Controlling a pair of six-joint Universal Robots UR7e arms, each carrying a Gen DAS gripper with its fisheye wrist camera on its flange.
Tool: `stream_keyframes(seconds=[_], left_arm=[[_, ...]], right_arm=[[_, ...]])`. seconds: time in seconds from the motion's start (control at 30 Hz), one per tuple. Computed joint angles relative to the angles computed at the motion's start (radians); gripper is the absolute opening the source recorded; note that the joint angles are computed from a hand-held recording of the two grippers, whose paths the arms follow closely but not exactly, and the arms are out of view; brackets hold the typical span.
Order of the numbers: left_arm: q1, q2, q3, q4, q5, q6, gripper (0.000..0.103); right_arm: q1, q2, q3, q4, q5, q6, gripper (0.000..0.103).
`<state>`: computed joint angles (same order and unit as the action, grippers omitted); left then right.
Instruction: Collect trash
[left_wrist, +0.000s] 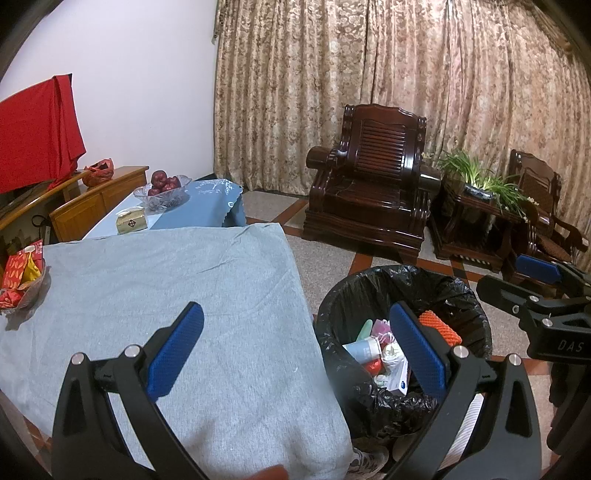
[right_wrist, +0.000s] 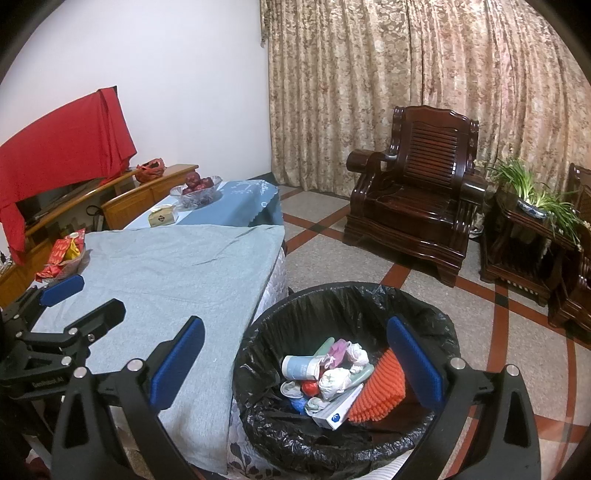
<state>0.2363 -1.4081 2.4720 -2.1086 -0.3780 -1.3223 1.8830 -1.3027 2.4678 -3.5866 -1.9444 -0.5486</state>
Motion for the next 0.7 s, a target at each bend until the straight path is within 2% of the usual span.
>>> stream_keyframes(seconds=[0.53,0.7], left_arm=[[-0.002,-0.001,0.003,0.005,-0.004,-0.008,0.098],[-0.006,-0.006,0.008,0.014,-0.01,-0.02,0.098]], right_arm=[[0.007,0.013,-0.002,0.0,-0.007,0.009,0.097],[-0.015,0.02,-0.001,-0.007,0.005,-0.003,0.097]])
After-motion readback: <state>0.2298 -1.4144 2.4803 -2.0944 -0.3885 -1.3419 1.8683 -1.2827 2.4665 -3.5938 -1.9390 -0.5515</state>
